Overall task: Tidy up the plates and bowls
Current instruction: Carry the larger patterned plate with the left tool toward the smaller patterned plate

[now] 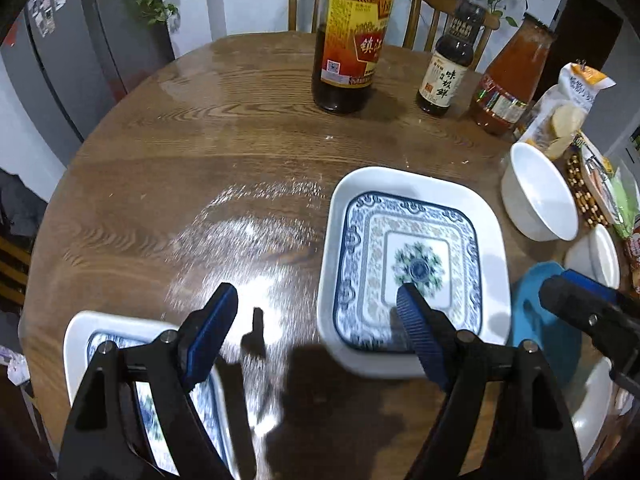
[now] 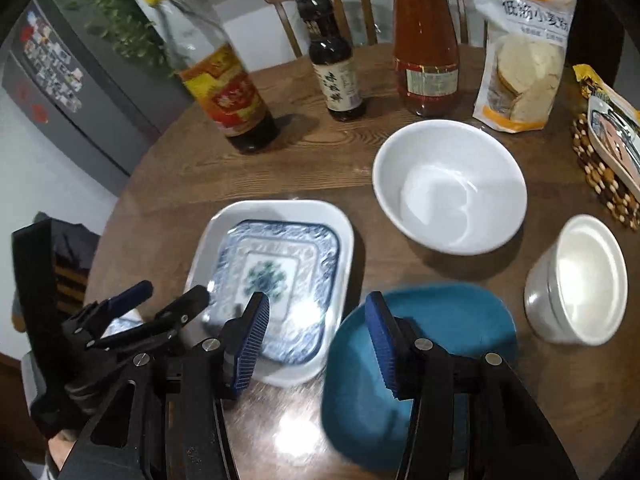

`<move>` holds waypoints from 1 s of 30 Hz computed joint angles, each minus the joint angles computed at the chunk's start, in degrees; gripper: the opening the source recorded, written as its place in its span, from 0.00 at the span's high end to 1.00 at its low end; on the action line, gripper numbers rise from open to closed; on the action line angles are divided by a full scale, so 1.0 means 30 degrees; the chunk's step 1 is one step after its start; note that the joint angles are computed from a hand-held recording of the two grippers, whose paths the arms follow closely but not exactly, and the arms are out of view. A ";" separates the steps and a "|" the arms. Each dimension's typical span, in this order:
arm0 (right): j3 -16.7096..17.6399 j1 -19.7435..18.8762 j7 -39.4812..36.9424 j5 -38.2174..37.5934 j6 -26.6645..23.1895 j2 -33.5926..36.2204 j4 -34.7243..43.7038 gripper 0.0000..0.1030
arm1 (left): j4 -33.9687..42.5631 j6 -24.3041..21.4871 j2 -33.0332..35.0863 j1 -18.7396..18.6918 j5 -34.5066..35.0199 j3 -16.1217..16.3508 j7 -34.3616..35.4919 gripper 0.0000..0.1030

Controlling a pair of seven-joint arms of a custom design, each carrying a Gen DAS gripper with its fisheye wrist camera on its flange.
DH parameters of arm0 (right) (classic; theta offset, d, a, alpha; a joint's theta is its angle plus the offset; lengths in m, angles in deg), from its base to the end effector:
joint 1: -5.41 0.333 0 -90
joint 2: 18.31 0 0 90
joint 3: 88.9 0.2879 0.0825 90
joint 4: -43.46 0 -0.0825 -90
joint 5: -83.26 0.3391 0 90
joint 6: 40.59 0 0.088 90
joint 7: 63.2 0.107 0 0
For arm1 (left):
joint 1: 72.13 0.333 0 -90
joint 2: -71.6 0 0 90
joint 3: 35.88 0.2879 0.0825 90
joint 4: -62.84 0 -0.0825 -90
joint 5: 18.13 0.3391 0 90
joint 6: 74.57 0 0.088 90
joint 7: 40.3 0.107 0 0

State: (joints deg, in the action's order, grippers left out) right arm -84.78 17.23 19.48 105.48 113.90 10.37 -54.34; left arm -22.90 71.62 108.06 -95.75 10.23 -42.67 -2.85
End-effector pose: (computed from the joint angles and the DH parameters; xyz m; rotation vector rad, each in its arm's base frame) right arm 0.6385 0.1624 0.3558 -1.9044 1.7607 -0.1326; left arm 0.6014 -0.3411 0.3440 -2.0251 1.8873 -0.5666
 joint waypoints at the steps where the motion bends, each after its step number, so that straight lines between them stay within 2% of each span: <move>1: -0.0209 0.0141 0.0312 -0.0263 -0.0285 0.0384 0.0526 0.50 | 0.0472 -0.0276 0.0330 0.0003 -0.0055 -0.0023 0.0227 0.22; 2: -0.0287 0.0186 0.0411 -0.0444 -0.0465 0.0694 0.0954 0.50 | 0.1044 -0.0618 0.0744 0.0000 -0.0139 -0.0050 0.0519 0.24; 4: -0.0473 0.0362 0.0617 -0.0899 -0.0644 0.1071 0.1479 0.50 | 0.1735 -0.1226 0.1241 -0.0107 -0.0185 0.0029 0.0858 0.40; 5: -0.0472 0.0363 0.0623 -0.1031 -0.0803 0.1246 0.1713 0.50 | 0.2000 -0.1447 0.1455 -0.0085 -0.0283 -0.0029 0.1139 0.45; 7: -0.0510 0.0394 0.0683 -0.1329 -0.1322 0.1698 0.2379 0.50 | 0.2369 -0.1436 0.1858 0.0217 -0.0825 -0.0393 0.1901 0.52; 8: -0.0599 0.0472 0.0785 -0.1544 -0.1512 0.1909 0.2667 0.50 | 0.2331 -0.1311 0.1848 0.0002 -0.0592 -0.0154 0.1854 0.53; 11: -0.0738 0.0586 0.1050 -0.1962 -0.1853 0.2386 0.3343 0.50 | 0.2189 -0.0950 0.1823 0.0139 -0.0798 -0.0261 0.2457 0.64; 12: -0.0744 0.0592 0.1067 -0.2066 -0.1938 0.2502 0.3511 0.50 | 0.2186 -0.1021 0.1797 0.0129 -0.0799 -0.0278 0.2772 0.72; 15: -0.0802 0.0685 0.1150 -0.2440 -0.2409 0.2863 0.4103 0.50 | 0.1565 -0.0890 0.1421 0.0012 -0.0521 0.0083 0.2604 0.71; 16: -0.0799 0.0710 0.1119 -0.2568 -0.2616 0.3008 0.4336 0.50 | 0.1064 -0.0601 0.1150 0.0386 -0.0890 -0.0204 0.2807 0.72; 20: -0.0663 0.0767 0.1030 -0.2798 -0.3410 0.3637 0.5267 0.50 | 0.0314 -0.1170 0.0506 0.0521 -0.0797 0.0209 0.2256 0.72; 23: -0.0142 0.0564 0.0334 -0.2425 -0.4110 0.4158 0.6068 0.50 | -0.0512 -0.0647 0.0079 0.1598 -0.1851 -0.0635 0.3130 0.72; 26: 0.0063 0.0629 -0.0161 -0.2179 -0.4945 0.4632 0.6843 0.50 | -0.1138 -0.0162 -0.0229 0.1791 -0.2151 -0.0710 0.3365 0.72; 28: -0.0190 0.0893 0.0111 -0.2326 -0.5113 0.4758 0.7015 0.53 | -0.1361 0.0020 -0.0336 0.1819 -0.2317 -0.0686 0.3247 0.72; 30: -0.0414 0.1103 0.0354 -0.2503 -0.4861 0.4646 0.6783 0.63 | -0.1436 0.0085 -0.0370 0.1768 -0.2351 -0.0634 0.3145 0.72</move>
